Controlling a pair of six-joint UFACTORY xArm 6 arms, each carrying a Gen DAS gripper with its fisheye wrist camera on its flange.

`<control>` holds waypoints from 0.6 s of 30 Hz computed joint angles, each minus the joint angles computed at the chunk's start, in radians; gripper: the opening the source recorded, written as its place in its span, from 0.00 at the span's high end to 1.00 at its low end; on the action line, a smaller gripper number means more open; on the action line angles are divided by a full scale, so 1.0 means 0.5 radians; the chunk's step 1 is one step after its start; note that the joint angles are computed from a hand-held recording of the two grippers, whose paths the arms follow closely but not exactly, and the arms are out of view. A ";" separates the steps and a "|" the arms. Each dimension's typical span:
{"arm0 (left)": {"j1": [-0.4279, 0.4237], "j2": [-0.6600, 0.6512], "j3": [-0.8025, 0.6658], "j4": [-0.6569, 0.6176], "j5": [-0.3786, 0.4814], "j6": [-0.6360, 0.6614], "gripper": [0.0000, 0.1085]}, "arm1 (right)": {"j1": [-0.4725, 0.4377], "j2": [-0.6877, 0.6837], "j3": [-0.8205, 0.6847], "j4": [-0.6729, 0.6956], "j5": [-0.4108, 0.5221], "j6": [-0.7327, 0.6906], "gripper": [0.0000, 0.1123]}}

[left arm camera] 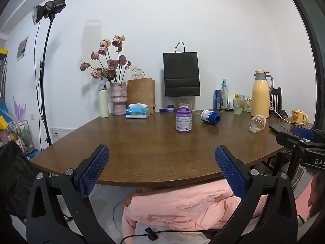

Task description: Flip cup upright

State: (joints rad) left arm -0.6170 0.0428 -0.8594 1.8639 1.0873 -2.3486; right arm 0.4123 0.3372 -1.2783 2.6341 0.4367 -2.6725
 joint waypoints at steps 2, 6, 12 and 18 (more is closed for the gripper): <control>0.008 -0.006 -0.004 -0.026 -0.031 0.032 0.05 | -0.003 -0.002 0.007 0.019 0.016 -0.030 0.22; 0.007 -0.005 -0.008 -0.035 -0.033 0.050 0.05 | -0.006 0.007 -0.009 -0.033 -0.001 0.042 0.22; 0.000 -0.007 -0.007 -0.042 -0.025 0.055 0.05 | -0.014 0.019 -0.002 -0.057 0.012 0.055 0.22; 0.007 -0.007 -0.007 -0.039 -0.036 0.055 0.05 | 0.002 0.032 -0.016 -0.041 -0.001 0.040 0.22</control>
